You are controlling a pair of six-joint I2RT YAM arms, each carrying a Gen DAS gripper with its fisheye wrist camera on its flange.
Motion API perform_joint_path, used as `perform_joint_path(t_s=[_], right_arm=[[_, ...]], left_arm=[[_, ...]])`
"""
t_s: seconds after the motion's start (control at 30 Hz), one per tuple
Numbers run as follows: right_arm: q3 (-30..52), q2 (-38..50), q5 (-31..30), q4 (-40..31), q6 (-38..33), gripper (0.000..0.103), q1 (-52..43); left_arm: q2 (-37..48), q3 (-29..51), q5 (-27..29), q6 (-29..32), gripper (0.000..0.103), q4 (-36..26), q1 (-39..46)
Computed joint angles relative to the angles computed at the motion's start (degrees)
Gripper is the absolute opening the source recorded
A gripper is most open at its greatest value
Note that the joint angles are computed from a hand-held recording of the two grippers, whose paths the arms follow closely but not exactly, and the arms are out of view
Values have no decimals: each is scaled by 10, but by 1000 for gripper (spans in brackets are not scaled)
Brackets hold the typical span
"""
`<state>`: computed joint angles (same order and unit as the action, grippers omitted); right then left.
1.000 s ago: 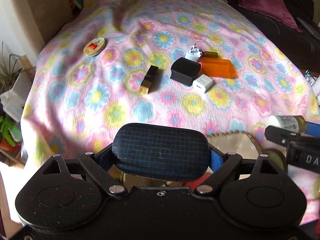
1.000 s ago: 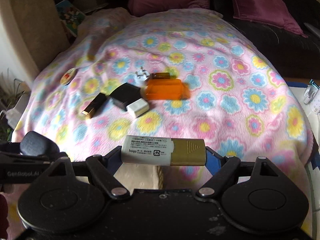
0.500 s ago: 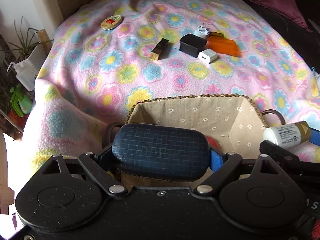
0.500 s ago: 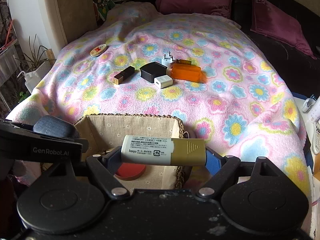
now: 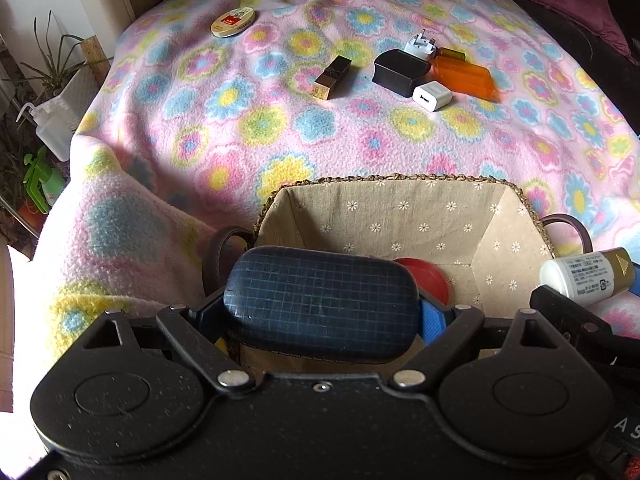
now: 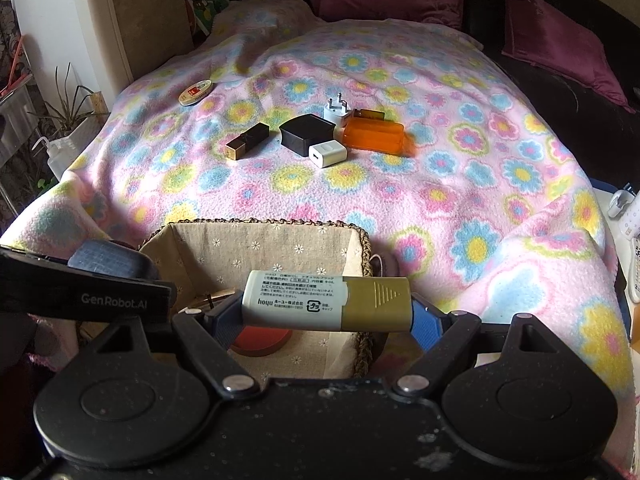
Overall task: Organize rigid objects
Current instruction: 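Lower both held items into the basket and open both grippers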
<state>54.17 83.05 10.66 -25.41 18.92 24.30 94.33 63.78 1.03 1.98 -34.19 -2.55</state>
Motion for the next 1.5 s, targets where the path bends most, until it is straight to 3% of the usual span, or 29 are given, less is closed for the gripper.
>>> perform_joint_path(t_s=[1.5], right_arm=[[8, 7, -11, -12, -16, 84, -4]], left_arm=[[16, 18, -17, 8, 87, -26, -7]])
